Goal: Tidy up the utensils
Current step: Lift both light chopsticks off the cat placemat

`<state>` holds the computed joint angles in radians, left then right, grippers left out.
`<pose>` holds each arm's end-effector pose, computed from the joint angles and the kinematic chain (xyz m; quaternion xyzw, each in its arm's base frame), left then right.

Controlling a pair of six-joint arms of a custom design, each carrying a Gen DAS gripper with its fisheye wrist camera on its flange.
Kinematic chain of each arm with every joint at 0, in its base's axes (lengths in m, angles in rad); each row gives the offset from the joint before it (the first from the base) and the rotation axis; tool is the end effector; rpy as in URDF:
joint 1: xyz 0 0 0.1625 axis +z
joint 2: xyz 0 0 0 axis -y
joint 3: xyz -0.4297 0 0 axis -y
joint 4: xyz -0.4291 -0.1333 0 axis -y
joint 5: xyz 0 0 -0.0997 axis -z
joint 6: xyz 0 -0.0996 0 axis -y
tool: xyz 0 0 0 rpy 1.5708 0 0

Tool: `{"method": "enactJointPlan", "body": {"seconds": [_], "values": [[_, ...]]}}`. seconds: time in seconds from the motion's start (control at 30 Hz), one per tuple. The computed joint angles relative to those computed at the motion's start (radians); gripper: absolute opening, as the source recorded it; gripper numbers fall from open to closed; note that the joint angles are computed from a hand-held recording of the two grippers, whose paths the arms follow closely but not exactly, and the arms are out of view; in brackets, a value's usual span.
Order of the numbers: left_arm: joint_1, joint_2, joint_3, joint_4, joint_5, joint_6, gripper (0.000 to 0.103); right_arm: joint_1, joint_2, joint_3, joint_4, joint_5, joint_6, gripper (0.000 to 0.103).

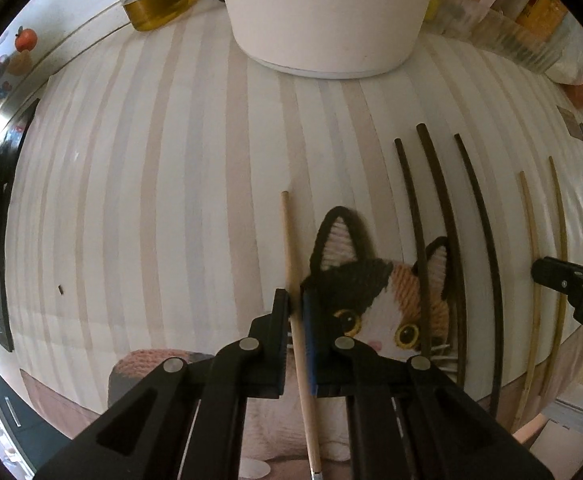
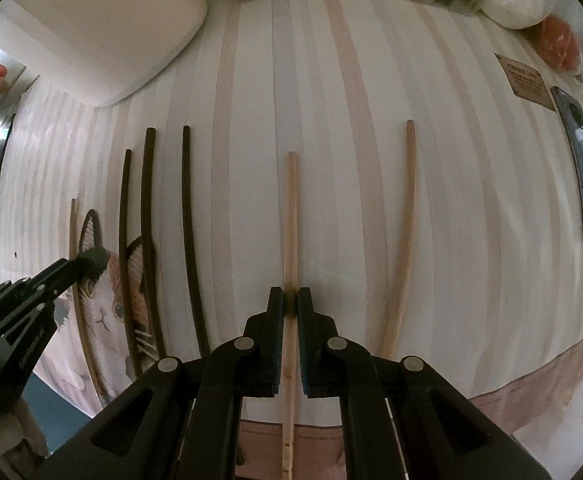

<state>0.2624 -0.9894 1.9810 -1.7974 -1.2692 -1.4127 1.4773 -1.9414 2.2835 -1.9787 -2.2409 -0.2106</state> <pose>-0.4183 -0.2810 0.0248 0.0082 0.9189 -0.0593 0.3900 0.0382 -0.3584 0.3477 0.0444 -0.9429 -0.0191 0.3296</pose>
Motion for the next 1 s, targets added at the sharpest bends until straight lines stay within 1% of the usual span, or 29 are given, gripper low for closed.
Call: {"method": "enactJointPlan", "body": {"seconds": [0.1,0.2,0.3,0.47,0.6,0.67,0.8,0.9,1.0], "values": [[0.000,-0.008,0.009,0.001,0.004,0.003,0.005,0.000,0.004,-0.024,0.046,-0.005,0.017,0.007],[-0.012,0.002,0.009,-0.007,-0.003,-0.007,0.005,0.006,0.012,-0.026,0.062,-0.006,0.033,0.007],[-0.008,-0.009,0.016,-0.008,-0.003,-0.007,0.005,0.010,0.034,-0.037,0.059,-0.007,0.044,0.007],[0.000,-0.011,0.009,0.000,0.000,-0.006,0.005,0.036,0.071,-0.042,0.039,-0.023,0.064,0.007],[0.016,-0.034,0.026,-0.006,0.011,-0.052,0.005,0.058,0.094,-0.048,0.028,-0.025,0.083,0.007],[0.033,-0.052,0.035,-0.006,0.019,-0.072,0.005,0.067,0.096,-0.037,0.013,-0.032,0.075,0.007],[0.055,-0.073,0.046,-0.020,0.020,-0.047,0.005,0.079,0.110,-0.045,0.031,-0.037,0.096,0.007],[0.061,-0.070,0.036,0.001,0.026,-0.014,0.006,0.085,0.114,-0.072,0.084,-0.033,0.115,0.007],[0.062,-0.066,0.036,0.001,0.031,-0.008,0.005,0.087,0.130,-0.078,0.083,-0.033,0.116,0.007]]}}
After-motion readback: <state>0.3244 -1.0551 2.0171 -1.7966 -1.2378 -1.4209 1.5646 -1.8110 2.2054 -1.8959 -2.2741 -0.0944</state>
